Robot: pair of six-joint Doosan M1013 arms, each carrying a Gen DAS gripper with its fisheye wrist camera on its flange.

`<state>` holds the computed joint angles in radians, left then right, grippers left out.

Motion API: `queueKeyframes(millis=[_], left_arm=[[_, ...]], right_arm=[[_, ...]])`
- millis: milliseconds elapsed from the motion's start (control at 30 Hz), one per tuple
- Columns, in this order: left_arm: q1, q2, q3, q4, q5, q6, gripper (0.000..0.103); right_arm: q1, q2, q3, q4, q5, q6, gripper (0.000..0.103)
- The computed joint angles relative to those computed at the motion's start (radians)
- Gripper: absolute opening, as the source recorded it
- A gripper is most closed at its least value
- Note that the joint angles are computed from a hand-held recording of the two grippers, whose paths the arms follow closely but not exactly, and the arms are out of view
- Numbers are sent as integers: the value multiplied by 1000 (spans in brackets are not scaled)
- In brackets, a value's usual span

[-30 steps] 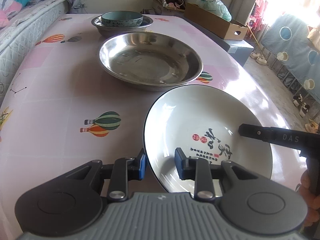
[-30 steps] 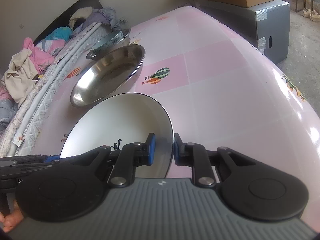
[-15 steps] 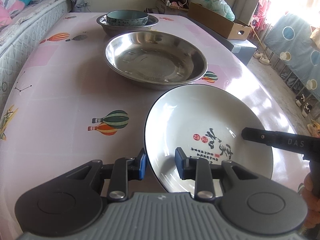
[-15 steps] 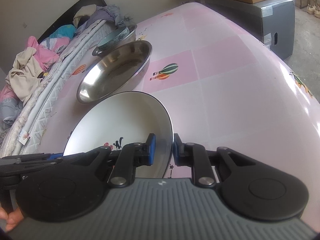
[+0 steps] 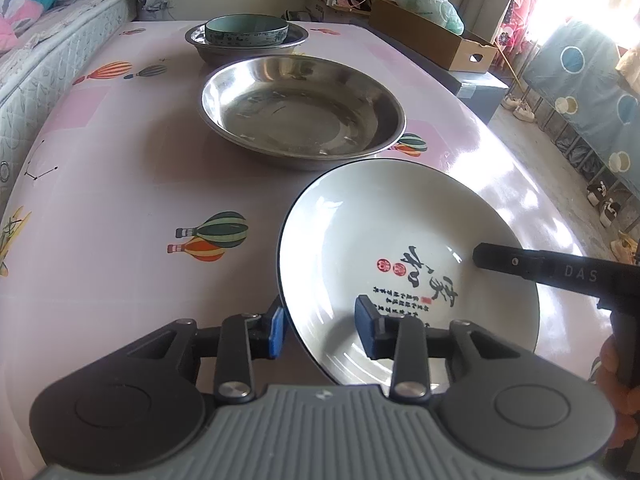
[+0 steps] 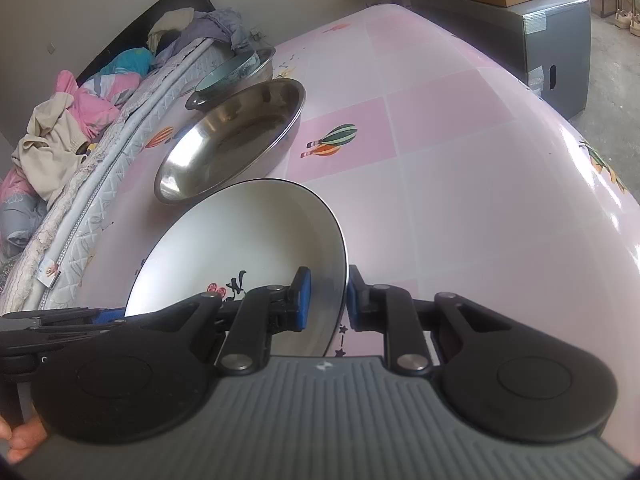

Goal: Organize plates and bowls

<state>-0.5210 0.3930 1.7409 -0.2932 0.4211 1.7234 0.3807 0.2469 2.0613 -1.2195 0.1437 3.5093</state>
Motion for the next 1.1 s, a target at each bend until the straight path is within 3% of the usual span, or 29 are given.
queueKeyframes(millis=[267, 433, 833, 967, 1100], left_arm=[[-7, 0, -1, 38, -7, -33, 41], [-6, -3, 1, 33, -4, -40, 40], [-3, -13, 23, 18, -36, -11, 33], [6, -14, 28, -36, -44, 31, 29], [21, -10, 26, -128, -35, 89, 26]], right_arm=[[2, -1, -1, -2, 8, 6, 19], [-4, -2, -9, 104, 4, -82, 19], [-6, 11, -20, 15, 4, -9, 19], [-5, 13, -18, 3, 1, 4, 19], [-2, 9, -21, 98, 12, -102, 19]])
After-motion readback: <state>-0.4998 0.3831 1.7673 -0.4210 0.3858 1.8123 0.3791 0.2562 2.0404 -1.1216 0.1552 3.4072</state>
